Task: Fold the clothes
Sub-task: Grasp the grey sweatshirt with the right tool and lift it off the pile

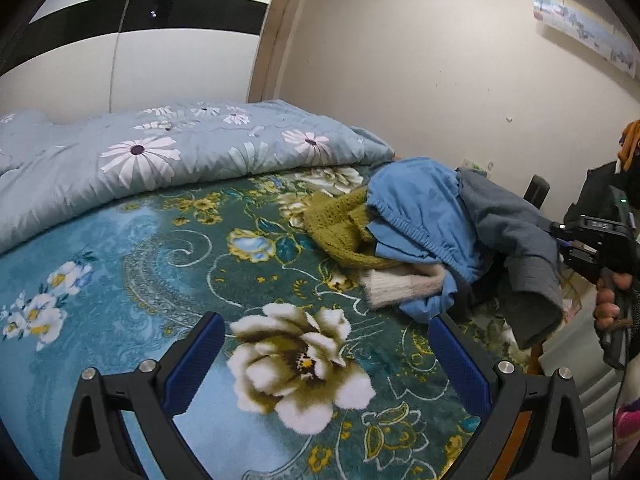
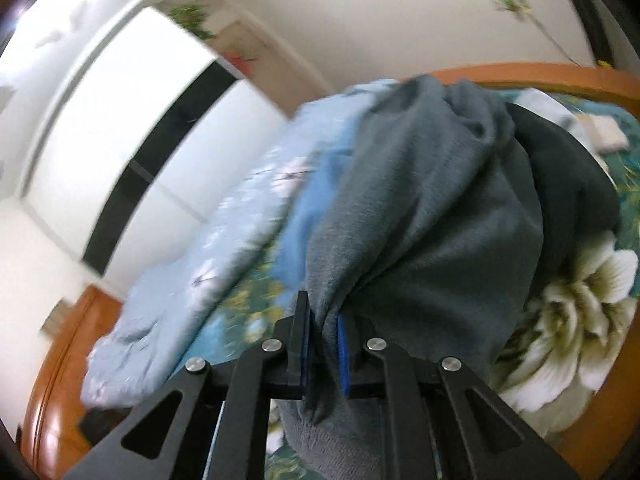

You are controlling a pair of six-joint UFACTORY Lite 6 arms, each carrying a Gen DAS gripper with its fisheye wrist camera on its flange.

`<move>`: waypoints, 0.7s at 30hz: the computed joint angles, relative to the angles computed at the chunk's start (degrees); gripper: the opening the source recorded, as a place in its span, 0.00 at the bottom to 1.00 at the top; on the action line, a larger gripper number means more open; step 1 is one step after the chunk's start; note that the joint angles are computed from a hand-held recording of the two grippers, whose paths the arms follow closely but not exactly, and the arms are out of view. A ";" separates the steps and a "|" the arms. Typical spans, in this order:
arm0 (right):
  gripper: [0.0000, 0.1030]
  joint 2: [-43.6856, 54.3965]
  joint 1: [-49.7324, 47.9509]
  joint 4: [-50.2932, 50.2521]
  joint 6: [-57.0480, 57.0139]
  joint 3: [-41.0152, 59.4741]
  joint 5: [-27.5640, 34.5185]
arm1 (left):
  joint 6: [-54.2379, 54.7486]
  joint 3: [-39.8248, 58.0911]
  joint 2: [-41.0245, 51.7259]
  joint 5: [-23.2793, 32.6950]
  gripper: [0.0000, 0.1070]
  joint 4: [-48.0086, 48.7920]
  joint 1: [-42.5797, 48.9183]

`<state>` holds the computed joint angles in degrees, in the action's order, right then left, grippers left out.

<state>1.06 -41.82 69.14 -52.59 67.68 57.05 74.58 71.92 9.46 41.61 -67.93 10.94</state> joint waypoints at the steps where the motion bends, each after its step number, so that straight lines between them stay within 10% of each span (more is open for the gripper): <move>1: 0.11 -2.04 0.15 -0.01 -0.10 -0.86 1.22 | 0.00 -0.48 -0.92 1.04 0.96 -0.06 1.18; 11: 0.11 -17.42 10.64 3.42 14.82 9.47 9.24 | 0.26 4.29 -1.95 16.25 0.96 -1.04 21.22; 21: 0.11 -3.09 62.43 -19.35 42.81 42.18 -15.45 | -1.76 28.64 15.15 31.95 0.96 -1.22 48.48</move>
<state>-2.03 20.61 49.80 -9.77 109.87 41.60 72.83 100.56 24.61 73.56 -69.15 59.42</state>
